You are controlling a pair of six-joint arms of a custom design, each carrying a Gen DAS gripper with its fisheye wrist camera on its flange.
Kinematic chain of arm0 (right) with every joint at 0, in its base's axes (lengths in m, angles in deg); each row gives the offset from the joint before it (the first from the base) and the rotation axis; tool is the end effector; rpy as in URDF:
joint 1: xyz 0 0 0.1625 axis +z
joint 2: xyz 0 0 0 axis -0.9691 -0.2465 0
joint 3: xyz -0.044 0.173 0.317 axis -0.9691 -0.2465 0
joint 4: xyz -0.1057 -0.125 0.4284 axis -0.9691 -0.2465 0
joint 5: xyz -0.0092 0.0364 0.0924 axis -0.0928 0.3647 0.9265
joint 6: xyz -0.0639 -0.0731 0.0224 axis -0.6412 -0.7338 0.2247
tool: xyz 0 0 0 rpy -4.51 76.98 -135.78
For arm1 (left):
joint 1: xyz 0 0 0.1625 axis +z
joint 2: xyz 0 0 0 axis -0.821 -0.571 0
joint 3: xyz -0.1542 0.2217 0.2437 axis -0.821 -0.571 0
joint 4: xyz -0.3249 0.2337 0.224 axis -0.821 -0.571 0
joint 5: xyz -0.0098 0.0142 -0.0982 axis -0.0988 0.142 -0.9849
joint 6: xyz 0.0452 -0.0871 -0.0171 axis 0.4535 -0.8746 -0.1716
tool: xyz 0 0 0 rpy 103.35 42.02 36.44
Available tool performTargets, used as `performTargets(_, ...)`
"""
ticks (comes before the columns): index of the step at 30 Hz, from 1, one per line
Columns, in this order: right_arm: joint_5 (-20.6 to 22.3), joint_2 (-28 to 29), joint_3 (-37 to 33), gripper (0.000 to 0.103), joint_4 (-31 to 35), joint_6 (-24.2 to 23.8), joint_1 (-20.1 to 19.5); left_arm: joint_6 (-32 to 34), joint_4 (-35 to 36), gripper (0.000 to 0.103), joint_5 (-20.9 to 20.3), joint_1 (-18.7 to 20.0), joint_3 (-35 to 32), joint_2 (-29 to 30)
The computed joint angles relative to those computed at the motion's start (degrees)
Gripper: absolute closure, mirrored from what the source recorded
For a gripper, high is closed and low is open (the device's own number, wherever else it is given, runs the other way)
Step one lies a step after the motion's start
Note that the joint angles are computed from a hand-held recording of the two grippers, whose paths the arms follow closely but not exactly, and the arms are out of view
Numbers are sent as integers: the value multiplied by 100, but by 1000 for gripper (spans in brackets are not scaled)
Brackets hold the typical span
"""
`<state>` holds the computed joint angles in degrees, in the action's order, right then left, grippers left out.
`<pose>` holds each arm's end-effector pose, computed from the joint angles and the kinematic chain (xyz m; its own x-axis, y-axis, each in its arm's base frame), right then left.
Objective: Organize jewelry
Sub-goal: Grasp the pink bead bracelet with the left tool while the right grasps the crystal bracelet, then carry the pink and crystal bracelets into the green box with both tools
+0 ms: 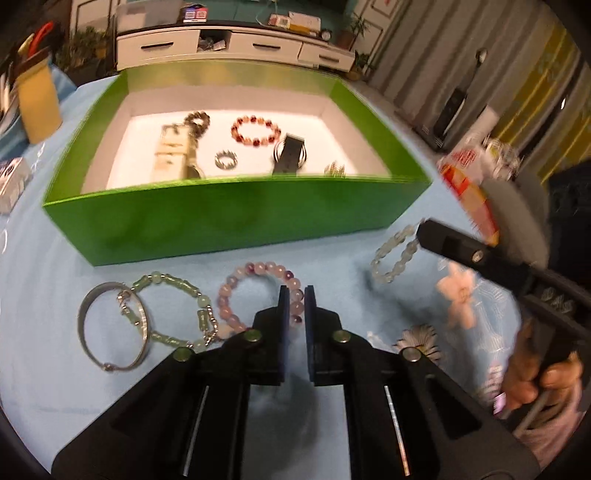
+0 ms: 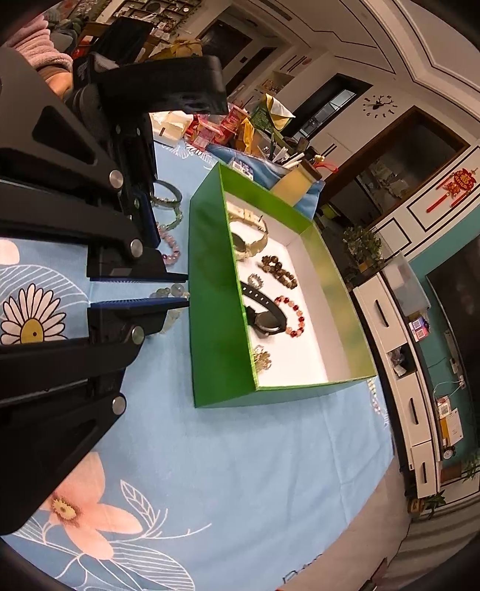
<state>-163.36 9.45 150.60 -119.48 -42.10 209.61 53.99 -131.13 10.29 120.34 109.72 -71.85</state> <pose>0.4613 -0.3735 0.0505 -0.9697 -0.0051 0.2442 -0.1696 0.7335 -0.6582 -0.0227 -0.4377 0.3706 -0.7847 0.5205 -0.3366 0.5923 0.7897 -0.1597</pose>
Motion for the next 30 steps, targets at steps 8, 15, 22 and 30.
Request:
performTargets(8,-26,23,-149,96,-24,-184,142,-397,85,96,-565,196,-465,-84)
performTargets(15,-23,70,-330,96,14,-368,233,-483,-16,96,-572,155,-744,-138)
performTargets(22,-47,152,-548,96,53,-578,292,-444,-130,96,-410,88,-1000,-81)
performTargets(30,-97,305,-884,96,176,-827,299,-390,-296,96,-206,32,-1292,222)
